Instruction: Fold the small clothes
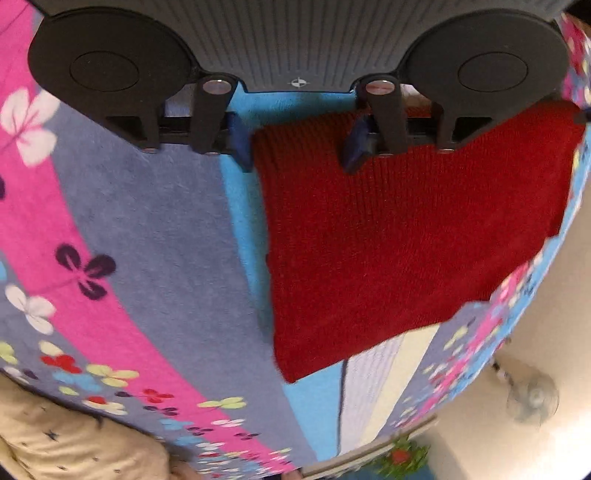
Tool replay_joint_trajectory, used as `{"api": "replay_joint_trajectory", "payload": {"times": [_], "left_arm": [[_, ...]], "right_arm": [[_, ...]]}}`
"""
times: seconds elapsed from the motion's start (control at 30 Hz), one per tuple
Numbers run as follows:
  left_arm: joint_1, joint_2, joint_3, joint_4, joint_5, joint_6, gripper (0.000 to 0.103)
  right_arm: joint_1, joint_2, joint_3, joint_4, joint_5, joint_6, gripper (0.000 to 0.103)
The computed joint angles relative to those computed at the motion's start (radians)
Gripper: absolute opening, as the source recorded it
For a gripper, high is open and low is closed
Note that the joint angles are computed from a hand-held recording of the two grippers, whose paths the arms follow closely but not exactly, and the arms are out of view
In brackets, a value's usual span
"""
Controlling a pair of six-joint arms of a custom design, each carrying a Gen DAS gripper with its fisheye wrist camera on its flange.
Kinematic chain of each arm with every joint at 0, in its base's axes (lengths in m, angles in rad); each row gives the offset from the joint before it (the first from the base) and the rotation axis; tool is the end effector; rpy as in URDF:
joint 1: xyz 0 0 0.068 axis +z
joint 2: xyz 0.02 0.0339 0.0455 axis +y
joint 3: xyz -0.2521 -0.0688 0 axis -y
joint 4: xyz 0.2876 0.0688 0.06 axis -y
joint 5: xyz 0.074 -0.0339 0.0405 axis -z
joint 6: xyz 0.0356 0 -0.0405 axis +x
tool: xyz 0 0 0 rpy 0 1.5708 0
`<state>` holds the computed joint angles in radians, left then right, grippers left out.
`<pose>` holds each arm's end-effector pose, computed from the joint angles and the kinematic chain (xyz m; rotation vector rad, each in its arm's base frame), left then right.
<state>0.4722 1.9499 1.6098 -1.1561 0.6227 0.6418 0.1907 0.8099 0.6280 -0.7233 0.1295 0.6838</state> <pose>0.3765 0.1690 0.2057 0.2582 2.6583 -0.6769 0.2045 0.0348 0.2171 0.6585 2.3890 0.2171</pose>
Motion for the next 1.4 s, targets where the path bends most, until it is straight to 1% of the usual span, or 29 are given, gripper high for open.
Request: {"api": "replay_joint_trajectory", "payload": {"times": [0.07, 0.1, 0.2, 0.23, 0.27, 0.33, 0.37, 0.4, 0.43, 0.47, 0.5, 0.53, 0.6, 0.63, 0.7, 0.77, 0.8, 0.83, 0.87, 0.9, 0.93, 0.97, 1.0, 1.03, 1.1, 1.17, 1.27, 1.33, 1.4], "left_arm": [[0.001, -0.051, -0.032, 0.038, 0.021, 0.042, 0.022], [0.02, -0.08, -0.046, 0.044, 0.057, 0.054, 0.021], [0.106, -0.098, -0.014, -0.012, 0.205, 0.039, 0.02], [0.126, -0.102, -0.01, -0.022, 0.228, 0.033, 0.019], [0.147, -0.121, -0.02, -0.02, 0.225, 0.039, 0.019], [0.145, -0.193, -0.104, 0.063, 0.13, 0.07, 0.02], [0.134, -0.206, -0.123, 0.069, 0.084, 0.071, 0.02], [0.118, -0.196, -0.125, 0.052, 0.034, 0.075, 0.022], [0.094, -0.193, -0.132, 0.05, -0.01, 0.082, 0.023], [0.067, -0.212, -0.165, 0.092, -0.068, 0.086, 0.026], [0.05, -0.243, -0.205, 0.153, -0.104, 0.071, 0.03], [0.044, -0.277, -0.244, 0.213, -0.12, 0.057, 0.03], [0.045, -0.347, -0.31, 0.314, -0.094, 0.037, 0.032], [0.056, -0.36, -0.317, 0.331, -0.06, 0.04, 0.033], [0.065, -0.381, -0.328, 0.339, 0.009, 0.048, 0.033], [0.059, -0.398, -0.341, 0.328, 0.035, 0.075, 0.033], [0.048, -0.395, -0.342, 0.315, 0.034, 0.096, 0.033], [0.036, -0.382, -0.335, 0.299, 0.026, 0.112, 0.033], [0.027, -0.367, -0.327, 0.269, 0.007, 0.139, 0.033], [0.003, -0.349, -0.322, 0.251, -0.053, 0.148, 0.034], [-0.021, -0.339, -0.331, 0.259, -0.129, 0.14, 0.034], [-0.048, -0.333, -0.346, 0.286, -0.212, 0.122, 0.035], [-0.065, -0.338, -0.361, 0.309, -0.255, 0.115, 0.039], [-0.072, -0.346, -0.37, 0.323, -0.258, 0.121, 0.039], [-0.072, -0.382, -0.399, 0.359, -0.233, 0.127, 0.04], [-0.062, -0.415, -0.422, 0.383, -0.195, 0.133, 0.043], [-0.056, -0.428, -0.428, 0.393, -0.139, 0.131, 0.051], [-0.062, -0.425, -0.427, 0.393, -0.155, 0.127, 0.054], [-0.076, -0.419, -0.43, 0.406, -0.213, 0.104, 0.054]], "right_arm": [[0.04, -0.041, -0.008, -0.019, 0.065, 0.029, 0.021], [0.046, -0.071, -0.018, -0.02, 0.076, 0.035, 0.017], [0.068, -0.26, -0.047, -0.034, 0.117, 0.116, 0.014], [0.093, -0.337, -0.053, -0.053, 0.139, 0.148, 0.014], [0.134, -0.401, -0.055, -0.077, 0.172, 0.173, 0.014], [0.217, -0.459, -0.041, -0.138, 0.232, 0.209, 0.014], [0.247, -0.462, -0.036, -0.182, 0.248, 0.226, 0.014], [0.229, -0.449, -0.043, -0.212, 0.207, 0.236, 0.014], [0.164, -0.403, -0.051, -0.24, 0.112, 0.239, 0.014], [0.112, -0.329, -0.049, -0.262, 0.046, 0.24, 0.016], [0.084, -0.267, -0.051, -0.273, 0.015, 0.243, 0.02], [0.08, -0.239, -0.057, -0.271, 0.021, 0.255, 0.024], [0.13, -0.233, -0.042, -0.27, 0.104, 0.275, 0.028], [0.198, -0.23, -0.022, -0.284, 0.205, 0.288, 0.028], [0.336, -0.199, 0.025, -0.325, 0.434, 0.323, 0.031], [0.378, -0.223, 0.023, -0.306, 0.534, 0.303, 0.031], [0.377, -0.257, 0.007, -0.273, 0.526, 0.283, 0.031], [0.35, -0.281, -0.011, -0.234, 0.474, 0.248, 0.031], [0.297, -0.292, -0.036, -0.191, 0.365, 0.202, 0.035], [0.239, -0.275, -0.051, -0.166, 0.241, 0.171, 0.04], [0.18, -0.219, -0.059, -0.157, 0.117, 0.15, 0.04], [0.17, -0.13, -0.043, -0.168, 0.09, 0.153, 0.04], [0.179, -0.054, -0.025, -0.195, 0.116, 0.157, 0.053], [0.177, -0.022, -0.02, -0.203, 0.13, 0.157, 0.058], [0.177, -0.03, -0.016, -0.2, 0.149, 0.169, 0.057], [0.207, -0.036, -0.004, -0.193, 0.203, 0.176, 0.057], [0.281, -0.051, 0.01, -0.218, 0.279, 0.187, 0.056], [0.278, -0.017, 0.004, -0.233, 0.254, 0.185, 0.056], [0.279, 0.004, -0.004, -0.245, 0.233, 0.21, 0.062]]}}
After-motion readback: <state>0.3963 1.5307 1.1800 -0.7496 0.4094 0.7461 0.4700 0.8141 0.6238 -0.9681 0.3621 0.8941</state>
